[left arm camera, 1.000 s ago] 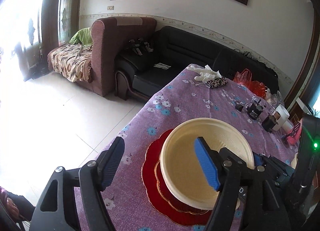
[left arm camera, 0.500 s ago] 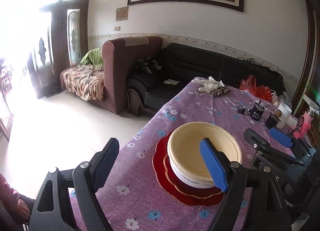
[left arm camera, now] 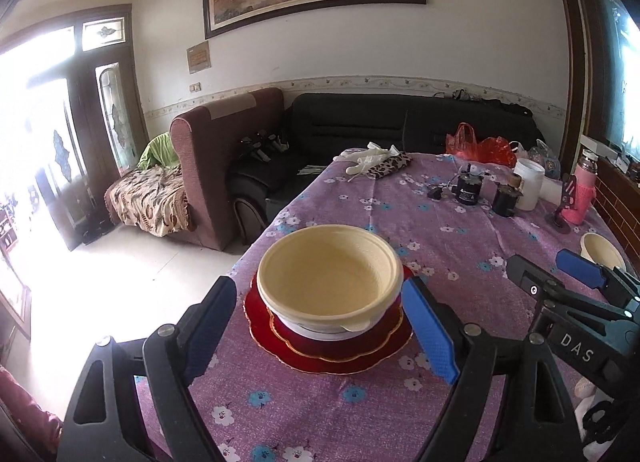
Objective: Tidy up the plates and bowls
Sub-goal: 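Withdraw the right tool from the stack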
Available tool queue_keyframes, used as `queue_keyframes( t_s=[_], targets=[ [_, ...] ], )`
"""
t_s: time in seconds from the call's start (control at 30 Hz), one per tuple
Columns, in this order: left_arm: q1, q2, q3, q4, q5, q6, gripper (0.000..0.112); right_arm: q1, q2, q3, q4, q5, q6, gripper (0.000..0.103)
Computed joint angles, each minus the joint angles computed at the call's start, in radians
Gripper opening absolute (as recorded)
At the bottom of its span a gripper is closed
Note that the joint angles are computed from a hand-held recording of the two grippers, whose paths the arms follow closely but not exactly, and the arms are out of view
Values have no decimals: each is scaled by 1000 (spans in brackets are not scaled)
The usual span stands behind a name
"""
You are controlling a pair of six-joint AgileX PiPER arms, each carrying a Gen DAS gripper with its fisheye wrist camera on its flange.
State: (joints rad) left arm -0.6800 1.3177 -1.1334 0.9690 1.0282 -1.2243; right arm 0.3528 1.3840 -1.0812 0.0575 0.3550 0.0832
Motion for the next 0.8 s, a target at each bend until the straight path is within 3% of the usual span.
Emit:
queue_keyframes(
  t_s=[0.33,0.5,0.67,0.8],
  targets=[
    [-122,94,-55,36,55,-7,85,-274,-68,100,456,40,-452,77],
    [-114,120,-67,-29,-10,49,85,-425,-54,129,609,76,-644,77],
    [-100,162,-86,-94,-66,94,85,-658,-11,156,727,138,-834,77],
    [-85,195,-107,-172,-120,149,85,-852,74,110,761,210,-885,77]
  ],
)
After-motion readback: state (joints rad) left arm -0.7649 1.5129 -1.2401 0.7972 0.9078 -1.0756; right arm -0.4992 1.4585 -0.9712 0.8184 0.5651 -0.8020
